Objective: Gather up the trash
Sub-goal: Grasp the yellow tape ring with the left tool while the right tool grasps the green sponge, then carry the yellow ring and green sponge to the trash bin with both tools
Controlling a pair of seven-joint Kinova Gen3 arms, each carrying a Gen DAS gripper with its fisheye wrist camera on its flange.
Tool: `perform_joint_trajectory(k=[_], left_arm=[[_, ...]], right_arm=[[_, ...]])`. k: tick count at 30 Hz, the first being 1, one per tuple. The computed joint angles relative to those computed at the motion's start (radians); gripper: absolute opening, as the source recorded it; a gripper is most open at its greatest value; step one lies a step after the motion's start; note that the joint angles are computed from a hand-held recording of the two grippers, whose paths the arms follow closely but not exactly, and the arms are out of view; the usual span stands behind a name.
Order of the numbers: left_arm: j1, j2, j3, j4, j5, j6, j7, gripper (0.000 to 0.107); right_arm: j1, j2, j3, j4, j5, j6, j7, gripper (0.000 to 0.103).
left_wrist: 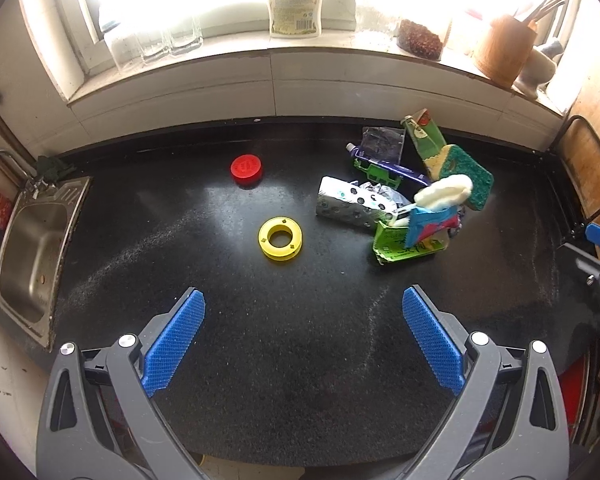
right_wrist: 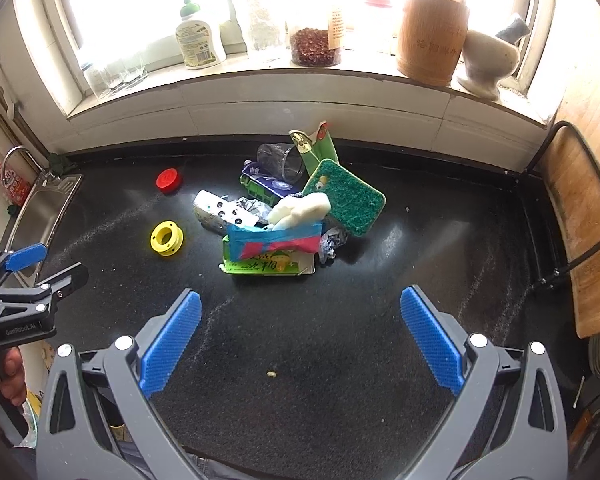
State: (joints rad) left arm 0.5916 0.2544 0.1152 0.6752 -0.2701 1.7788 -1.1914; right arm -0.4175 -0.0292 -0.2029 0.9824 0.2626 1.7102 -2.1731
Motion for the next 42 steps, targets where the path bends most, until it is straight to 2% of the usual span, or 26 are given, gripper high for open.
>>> perform_joint_trajectory(k=[4, 7, 13, 17, 20, 22, 23, 25, 26, 27, 30, 36, 42], left_arm=[[-0.072, 0.000, -0.005, 0.130, 0.062, -0.117, -0.009, 0.096], [-0.134, 0.044, 0.001, 0.183, 0.130, -0.159, -0.048, 0.096], [-0.181, 0.118, -0.002, 0.263, 0.167, -0.287, -0.110, 0.096], [-0.182, 0.172, -0.013, 0.269, 0.158, -0.339, -0.155, 0.096], [-0.186, 0.199, -0.022, 0.269, 0.162, -0.362, -0.162, 0.096], [-0.173, 0.199, -0.033, 0.284, 0.144, -0.382, -0.155, 0.094], [-0.165, 0.198, -0.034, 0.289, 0.131, -0.390, -0.161, 0.091], [-0.159, 0.195, -0.038, 0.284, 0.128, -0.390, -0.147, 0.076], [-0.152, 0.193, -0.041, 0.277, 0.119, -0.385, -0.134, 0.058], [-0.152, 0.195, -0.040, 0.264, 0.119, -0.371, -0.133, 0.055], [-0.157, 0.189, -0.033, 0.233, 0.141, -0.329, -0.108, 0.054], [-0.108, 0.141, -0.036, 0.163, 0.103, -0.251, -0.065, 0.054], [-0.084, 0.052, -0.025, 0.129, 0.092, -0.177, -0.001, 0.054]], right_arm=[[0.118, -0.006, 0.067, 0.085, -0.123, -0.111, 0.133, 0.097], [0.165, 0.025, 0.139, 0.133, -0.191, -0.181, 0.255, 0.097], [0.426, 0.162, 0.055, 0.155, -0.326, -0.281, 0.499, 0.095], [0.486, 0.267, 0.098, 0.113, -0.462, -0.271, 0.653, 0.091], [0.538, 0.332, 0.111, 0.069, -0.584, -0.223, 0.737, 0.079], [0.550, 0.361, 0.138, 0.049, -0.661, -0.183, 0.784, 0.055], [0.558, 0.370, 0.149, 0.046, -0.698, -0.167, 0.806, 0.052], [0.569, 0.369, 0.155, 0.048, -0.732, -0.156, 0.823, 0.036], [0.579, 0.364, 0.151, 0.048, -0.743, -0.148, 0.826, 0.034], [0.569, 0.345, 0.157, 0.055, -0.739, -0.157, 0.816, 0.030], [0.568, 0.304, 0.166, 0.051, -0.738, -0.155, 0.806, 0.027], [0.520, 0.192, 0.187, 0.037, -0.692, -0.173, 0.732, 0.026], [0.424, 0.087, 0.186, 0.012, -0.566, -0.173, 0.603, 0.026]])
